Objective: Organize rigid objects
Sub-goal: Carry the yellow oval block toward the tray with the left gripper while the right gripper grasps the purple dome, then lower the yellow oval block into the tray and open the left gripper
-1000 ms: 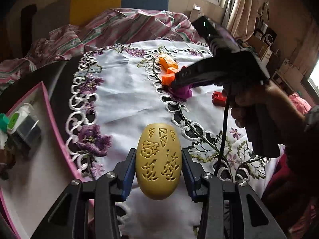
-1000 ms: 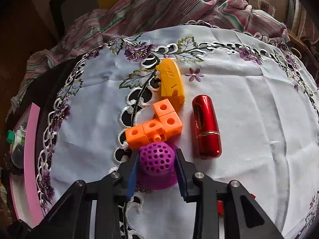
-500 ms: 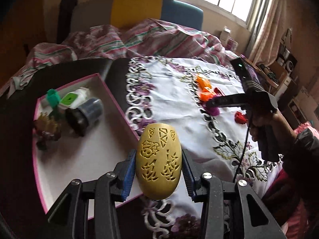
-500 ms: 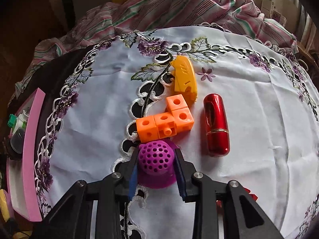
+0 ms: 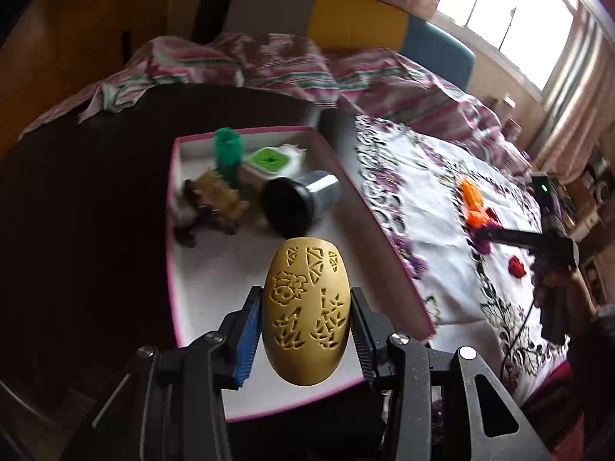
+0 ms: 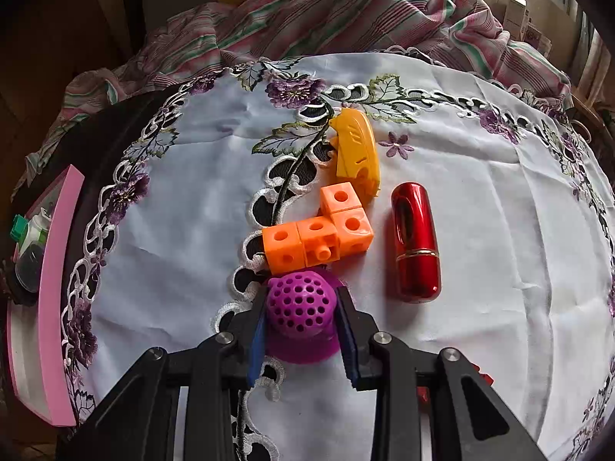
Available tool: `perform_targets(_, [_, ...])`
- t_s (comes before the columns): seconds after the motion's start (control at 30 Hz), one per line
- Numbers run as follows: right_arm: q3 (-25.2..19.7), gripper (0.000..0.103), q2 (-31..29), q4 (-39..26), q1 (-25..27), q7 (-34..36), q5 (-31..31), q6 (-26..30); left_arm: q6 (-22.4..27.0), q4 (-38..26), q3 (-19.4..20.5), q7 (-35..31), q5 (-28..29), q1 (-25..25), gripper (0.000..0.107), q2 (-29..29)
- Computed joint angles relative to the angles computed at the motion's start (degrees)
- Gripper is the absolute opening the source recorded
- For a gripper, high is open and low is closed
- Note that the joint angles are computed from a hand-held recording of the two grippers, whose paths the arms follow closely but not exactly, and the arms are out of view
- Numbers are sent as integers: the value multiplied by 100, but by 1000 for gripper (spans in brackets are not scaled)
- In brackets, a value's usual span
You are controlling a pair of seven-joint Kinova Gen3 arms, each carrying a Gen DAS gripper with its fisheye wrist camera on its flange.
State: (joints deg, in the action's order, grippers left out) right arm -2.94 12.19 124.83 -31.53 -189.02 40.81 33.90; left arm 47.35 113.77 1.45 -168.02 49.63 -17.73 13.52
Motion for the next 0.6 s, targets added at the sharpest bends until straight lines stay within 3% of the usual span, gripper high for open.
perform_targets(0.17, [-21, 32, 12, -38, -1, 91, -27, 64, -228, -460, 61, 605, -341, 64, 44, 447])
perform_targets(0.33, [-23, 32, 14, -44, -4, 118, -32, 72, -770, -648, 208, 1139, -750, 265, 44, 772])
perform_targets(0.6, [-17, 32, 2, -34, 14, 179, -39, 37, -1325, -733, 613, 1531, -1183, 265, 44, 1007])
